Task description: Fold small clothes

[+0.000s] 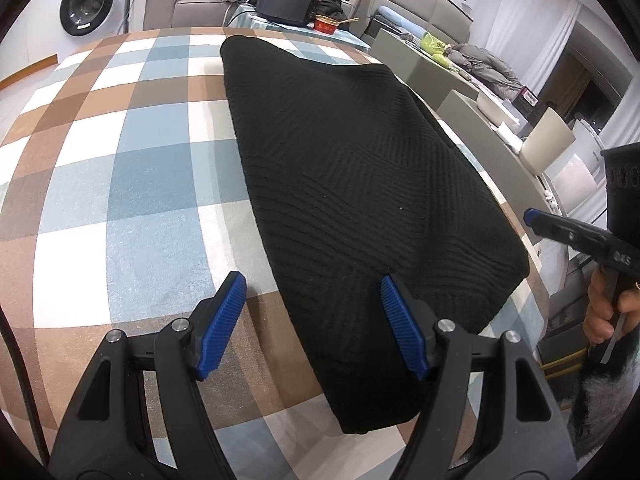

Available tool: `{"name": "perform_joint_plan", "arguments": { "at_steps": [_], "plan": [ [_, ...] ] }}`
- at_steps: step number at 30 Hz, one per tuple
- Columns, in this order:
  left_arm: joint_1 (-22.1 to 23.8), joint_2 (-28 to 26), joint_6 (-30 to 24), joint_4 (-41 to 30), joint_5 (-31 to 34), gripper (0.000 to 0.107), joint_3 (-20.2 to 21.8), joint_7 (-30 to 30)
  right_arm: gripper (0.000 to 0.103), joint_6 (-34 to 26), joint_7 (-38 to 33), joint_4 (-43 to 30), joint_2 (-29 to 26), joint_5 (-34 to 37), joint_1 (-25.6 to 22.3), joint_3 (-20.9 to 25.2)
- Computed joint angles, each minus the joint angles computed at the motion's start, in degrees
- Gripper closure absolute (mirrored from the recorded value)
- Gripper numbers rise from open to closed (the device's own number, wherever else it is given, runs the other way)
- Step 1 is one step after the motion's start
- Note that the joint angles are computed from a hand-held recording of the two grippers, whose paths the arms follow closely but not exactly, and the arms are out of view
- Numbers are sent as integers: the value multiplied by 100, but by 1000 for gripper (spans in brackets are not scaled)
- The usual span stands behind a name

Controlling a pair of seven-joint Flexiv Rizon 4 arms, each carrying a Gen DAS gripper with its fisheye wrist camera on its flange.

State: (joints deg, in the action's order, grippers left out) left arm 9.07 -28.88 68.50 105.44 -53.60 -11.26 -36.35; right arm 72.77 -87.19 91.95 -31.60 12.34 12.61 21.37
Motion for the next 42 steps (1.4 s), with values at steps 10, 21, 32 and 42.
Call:
{"name": "perform_joint_plan", "arguments": {
  "at_steps": [10, 21, 32, 42],
  "plan": [
    [-13, 4, 63, -2, 83, 39, -6, 20, 97, -496, 46, 69, 48, -521, 333, -229],
    [42, -26, 21, -19, 81, 39, -22, 28, 47, -169, 842, 60, -15, -627, 435, -671],
    [43, -24, -3, -20, 12, 39, 4, -8, 47, -442, 538, -708, -644, -298, 188, -272],
    [37, -36, 17, -35, -1, 39, 16, -31, 80, -143, 647, -359, -524, -687, 428, -477]
  ]
}}
